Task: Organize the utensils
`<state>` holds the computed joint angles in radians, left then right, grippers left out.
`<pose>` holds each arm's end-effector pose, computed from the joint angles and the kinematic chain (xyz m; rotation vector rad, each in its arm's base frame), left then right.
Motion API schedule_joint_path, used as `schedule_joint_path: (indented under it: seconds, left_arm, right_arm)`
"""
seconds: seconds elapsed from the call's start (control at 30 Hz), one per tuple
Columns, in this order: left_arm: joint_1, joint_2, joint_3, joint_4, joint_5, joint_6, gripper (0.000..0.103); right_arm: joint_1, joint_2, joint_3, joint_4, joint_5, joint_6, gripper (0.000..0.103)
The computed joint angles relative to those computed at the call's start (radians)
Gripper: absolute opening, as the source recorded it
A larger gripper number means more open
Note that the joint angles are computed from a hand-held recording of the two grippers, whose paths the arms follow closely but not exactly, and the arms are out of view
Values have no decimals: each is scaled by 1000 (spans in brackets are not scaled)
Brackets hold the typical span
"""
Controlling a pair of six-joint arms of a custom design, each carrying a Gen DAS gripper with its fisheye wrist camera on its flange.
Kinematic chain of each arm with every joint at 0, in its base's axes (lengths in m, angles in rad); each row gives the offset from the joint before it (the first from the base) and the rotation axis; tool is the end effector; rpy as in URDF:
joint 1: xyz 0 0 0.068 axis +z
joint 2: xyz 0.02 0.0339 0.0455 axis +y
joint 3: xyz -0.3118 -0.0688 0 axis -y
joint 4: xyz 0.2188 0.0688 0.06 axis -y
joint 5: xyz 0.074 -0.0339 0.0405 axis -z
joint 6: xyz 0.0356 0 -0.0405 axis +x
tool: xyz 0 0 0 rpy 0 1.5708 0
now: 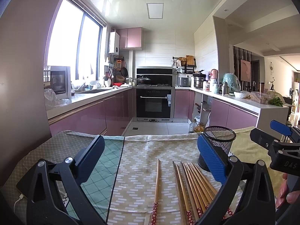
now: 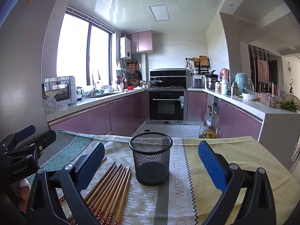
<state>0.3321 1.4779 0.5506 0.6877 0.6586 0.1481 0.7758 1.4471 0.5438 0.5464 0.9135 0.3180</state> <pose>0.2620 0.0673 0.2607 0.2990 1.7407 -0.2478 0.2009 0.1576 0.2548 0.1783 1.7781 -0.0991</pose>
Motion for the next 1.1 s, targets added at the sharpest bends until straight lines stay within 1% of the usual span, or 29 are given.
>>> schedule_joint_path:
  seconds: [0.37, 1.1]
  left_arm:
    - [4, -3, -8, 18, 1, -10, 97]
    - [9, -5, -4, 23, 2, -17, 97]
  right_arm:
    - [-5, 4, -6, 20, -5, -4, 96]
    - [-1, -1, -8, 2, -4, 9, 96]
